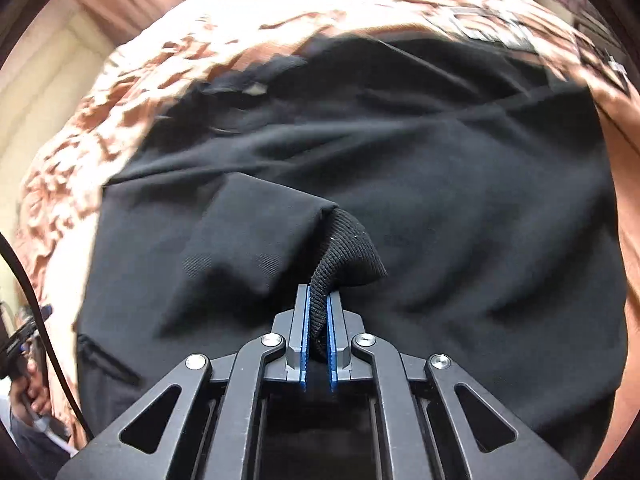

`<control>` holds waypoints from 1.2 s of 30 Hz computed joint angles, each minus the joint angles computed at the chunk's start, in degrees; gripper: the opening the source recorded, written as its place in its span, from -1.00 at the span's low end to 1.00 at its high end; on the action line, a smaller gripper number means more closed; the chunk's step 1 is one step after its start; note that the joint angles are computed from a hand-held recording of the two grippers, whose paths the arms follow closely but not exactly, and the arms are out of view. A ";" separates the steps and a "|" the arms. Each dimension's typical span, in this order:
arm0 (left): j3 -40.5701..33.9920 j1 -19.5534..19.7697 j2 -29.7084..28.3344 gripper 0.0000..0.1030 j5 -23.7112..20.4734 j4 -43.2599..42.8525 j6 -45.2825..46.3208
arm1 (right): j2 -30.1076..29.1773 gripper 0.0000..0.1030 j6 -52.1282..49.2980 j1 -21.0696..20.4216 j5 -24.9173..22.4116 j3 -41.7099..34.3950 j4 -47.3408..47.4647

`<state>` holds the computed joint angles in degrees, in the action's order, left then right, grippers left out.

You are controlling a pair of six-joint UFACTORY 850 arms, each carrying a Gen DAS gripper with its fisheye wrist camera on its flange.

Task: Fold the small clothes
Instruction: 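Grasp the laid sleeve cuff again with the right tool, then release the cuff with the right tool and move the left tool to it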

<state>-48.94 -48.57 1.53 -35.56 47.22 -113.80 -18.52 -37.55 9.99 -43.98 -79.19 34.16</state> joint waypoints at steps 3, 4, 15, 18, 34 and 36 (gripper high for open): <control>0.64 -0.12 0.67 0.43 0.08 0.36 -0.66 | 2.05 -0.93 -2.89 0.89 -1.22 0.77 2.91; 0.85 -0.16 0.93 0.43 0.15 0.43 -0.83 | 2.75 -0.93 -3.60 1.25 -1.62 1.04 3.62; 1.06 -0.39 2.44 0.43 -0.50 0.14 -0.27 | 5.32 0.26 -16.57 4.27 -5.14 4.11 15.50; 0.35 -0.53 2.18 0.43 -0.70 0.07 0.48 | 5.56 0.37 -18.49 3.38 -4.18 4.81 16.55; -10.33 1.49 -8.43 0.43 5.00 -1.88 8.06 | 9.79 0.37 -15.59 -9.63 -1.63 6.93 10.40; -12.07 1.86 -10.22 0.43 5.76 -2.99 10.07 | 10.42 0.37 -14.81 -11.76 -1.60 7.14 9.53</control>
